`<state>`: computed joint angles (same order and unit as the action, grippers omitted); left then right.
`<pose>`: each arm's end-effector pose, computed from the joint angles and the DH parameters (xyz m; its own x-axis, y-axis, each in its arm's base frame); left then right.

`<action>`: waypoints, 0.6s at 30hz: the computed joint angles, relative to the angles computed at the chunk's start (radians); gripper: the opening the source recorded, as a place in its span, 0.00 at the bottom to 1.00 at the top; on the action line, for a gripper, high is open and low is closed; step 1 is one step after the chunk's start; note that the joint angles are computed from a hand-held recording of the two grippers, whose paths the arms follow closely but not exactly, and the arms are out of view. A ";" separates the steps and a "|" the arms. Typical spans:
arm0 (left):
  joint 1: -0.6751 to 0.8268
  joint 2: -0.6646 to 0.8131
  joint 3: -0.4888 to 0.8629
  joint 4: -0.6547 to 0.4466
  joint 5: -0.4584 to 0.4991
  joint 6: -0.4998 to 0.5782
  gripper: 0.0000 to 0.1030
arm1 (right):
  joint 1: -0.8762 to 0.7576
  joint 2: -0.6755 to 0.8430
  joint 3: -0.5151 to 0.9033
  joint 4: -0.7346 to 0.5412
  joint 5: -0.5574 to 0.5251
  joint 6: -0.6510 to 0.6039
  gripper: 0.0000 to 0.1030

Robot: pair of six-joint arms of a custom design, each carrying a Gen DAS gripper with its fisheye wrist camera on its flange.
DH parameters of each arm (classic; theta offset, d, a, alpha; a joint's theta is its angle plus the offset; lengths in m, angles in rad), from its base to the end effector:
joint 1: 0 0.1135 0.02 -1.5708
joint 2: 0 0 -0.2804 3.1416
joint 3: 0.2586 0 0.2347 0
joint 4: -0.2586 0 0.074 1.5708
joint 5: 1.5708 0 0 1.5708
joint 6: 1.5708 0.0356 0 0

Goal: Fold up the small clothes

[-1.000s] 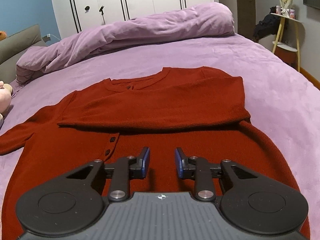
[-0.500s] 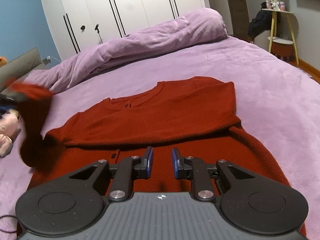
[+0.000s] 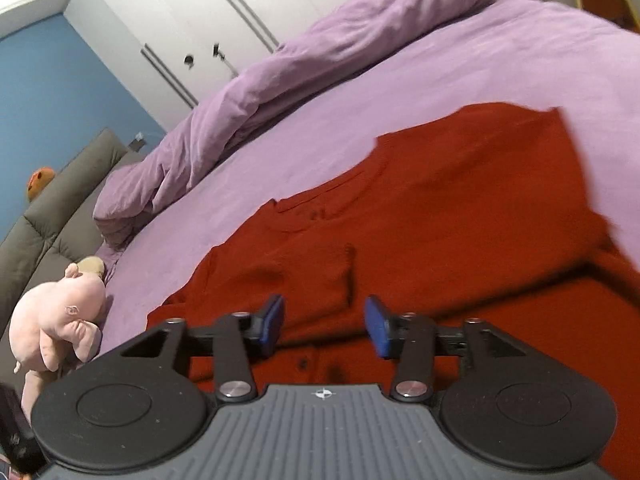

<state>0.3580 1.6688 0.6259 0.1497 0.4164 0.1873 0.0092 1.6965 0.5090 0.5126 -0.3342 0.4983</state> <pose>0.2676 0.0848 0.1438 -0.7324 -0.0922 -0.6746 0.0544 0.9797 -0.1929 0.2796 0.0142 0.1365 -0.6754 0.4453 -0.5879 0.0660 0.8304 0.5532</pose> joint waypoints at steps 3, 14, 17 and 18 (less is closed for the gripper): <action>-0.004 0.015 -0.002 0.021 -0.026 -0.006 0.62 | 0.051 0.126 0.156 -0.105 0.040 -0.001 0.48; -0.066 0.040 0.002 0.080 -0.098 -0.058 0.63 | 0.127 0.019 0.091 0.049 0.345 -0.186 0.04; -0.094 0.053 0.022 0.071 -0.118 -0.080 0.63 | 0.107 0.013 0.078 0.039 0.549 -0.295 0.04; -0.105 0.056 0.027 0.070 -0.123 -0.087 0.63 | 0.086 0.028 0.084 0.023 0.565 -0.318 0.04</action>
<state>0.2528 1.7246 0.6529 0.2195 0.2934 0.1001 0.0950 1.7240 0.5934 0.5355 0.2306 0.1806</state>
